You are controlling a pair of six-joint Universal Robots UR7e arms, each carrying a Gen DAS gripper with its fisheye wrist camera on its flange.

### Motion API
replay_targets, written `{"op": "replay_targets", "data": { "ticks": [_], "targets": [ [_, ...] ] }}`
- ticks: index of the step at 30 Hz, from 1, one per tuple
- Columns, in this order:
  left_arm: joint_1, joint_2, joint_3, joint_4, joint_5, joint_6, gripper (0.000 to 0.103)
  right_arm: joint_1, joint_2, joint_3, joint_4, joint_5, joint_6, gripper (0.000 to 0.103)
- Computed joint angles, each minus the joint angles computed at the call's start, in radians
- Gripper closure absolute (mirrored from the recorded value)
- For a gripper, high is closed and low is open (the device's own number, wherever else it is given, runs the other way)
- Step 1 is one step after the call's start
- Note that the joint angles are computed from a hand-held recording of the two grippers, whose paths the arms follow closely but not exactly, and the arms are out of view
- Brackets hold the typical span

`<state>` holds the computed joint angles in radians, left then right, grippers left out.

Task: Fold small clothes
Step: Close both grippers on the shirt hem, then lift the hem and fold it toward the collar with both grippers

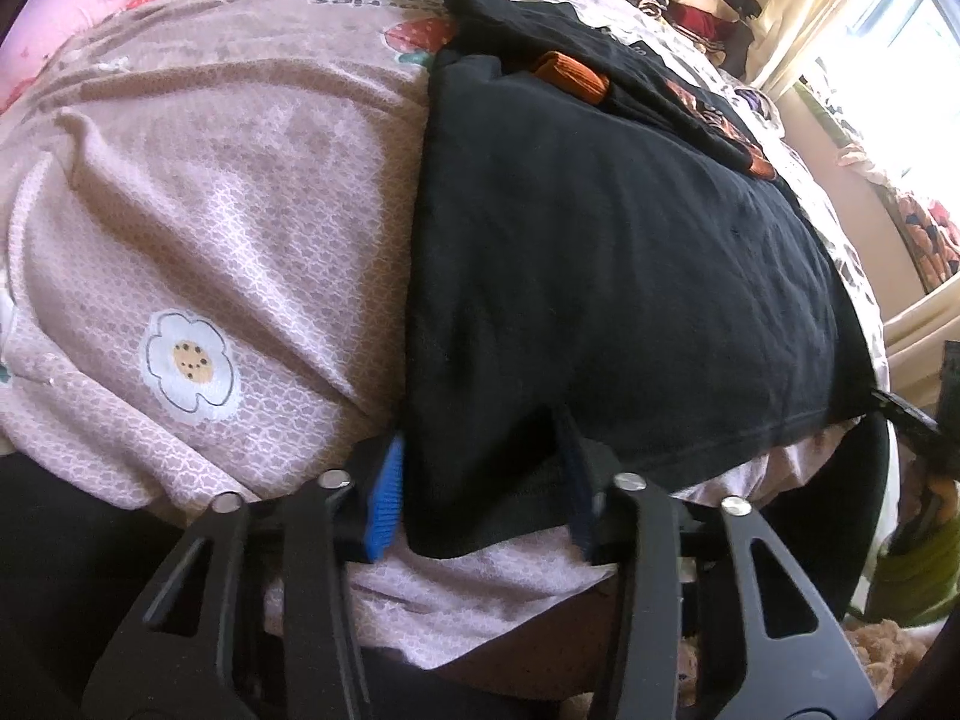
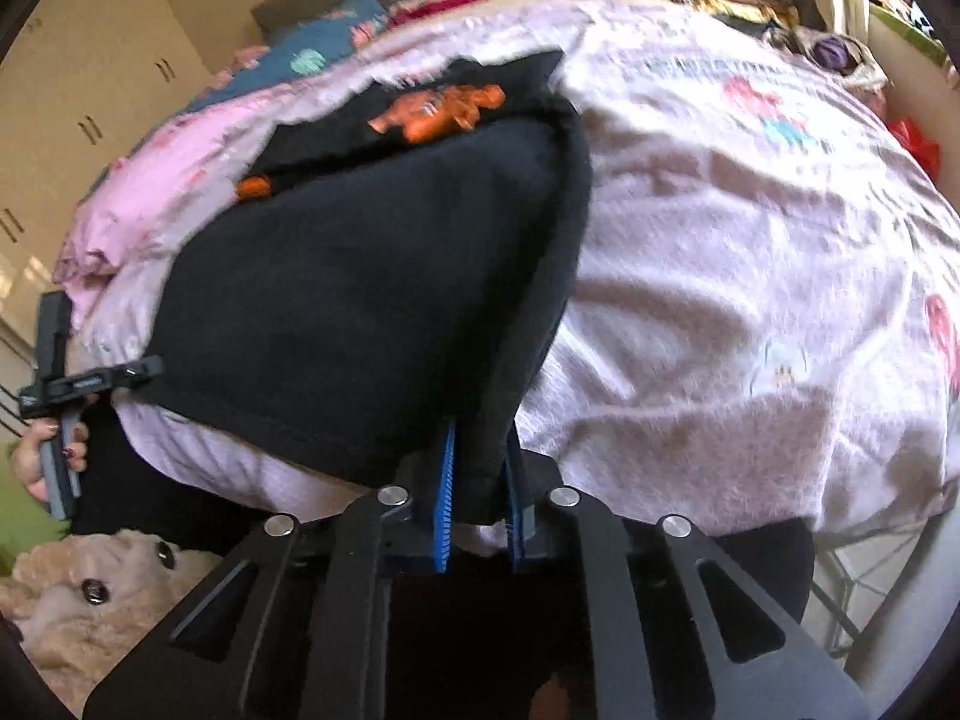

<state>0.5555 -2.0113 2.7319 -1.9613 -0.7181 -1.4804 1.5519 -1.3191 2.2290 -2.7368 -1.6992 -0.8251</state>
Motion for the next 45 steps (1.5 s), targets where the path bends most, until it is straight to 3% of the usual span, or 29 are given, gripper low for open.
{"op": "replay_targets", "data": {
  "ticks": [2, 5, 12, 19, 29, 35, 45],
  "targets": [
    [-0.013, -0.024, 0.002, 0.017, 0.005, -0.015, 0.092, 0.0, -0.015, -0.002, 0.0, 0.036, 0.003, 0.095],
    [-0.039, -0.041, -0.003, 0.053, 0.013, -0.035, 0.099, 0.002, -0.035, -0.008, -0.011, 0.086, 0.005, 0.095],
    [-0.137, -0.135, -0.043, 0.248, 0.068, -0.13, 0.101, 0.009, -0.033, -0.036, -0.043, 0.161, 0.049, 0.095],
    [-0.138, -0.139, -0.098, 0.27, 0.163, -0.107, 0.101, 0.025, -0.008, -0.056, -0.123, 0.203, 0.089, 0.095],
    [-0.11, -0.091, -0.147, 0.191, 0.297, -0.017, 0.101, 0.067, 0.033, -0.085, -0.247, 0.22, 0.119, 0.095],
    [-0.085, -0.054, -0.171, 0.136, 0.348, 0.045, 0.101, 0.106, 0.08, -0.112, -0.324, 0.188, 0.128, 0.095],
    [-0.016, 0.008, -0.166, -0.135, 0.393, 0.238, 0.101, 0.141, 0.146, -0.169, -0.377, 0.174, 0.167, 0.095]
  ]
}}
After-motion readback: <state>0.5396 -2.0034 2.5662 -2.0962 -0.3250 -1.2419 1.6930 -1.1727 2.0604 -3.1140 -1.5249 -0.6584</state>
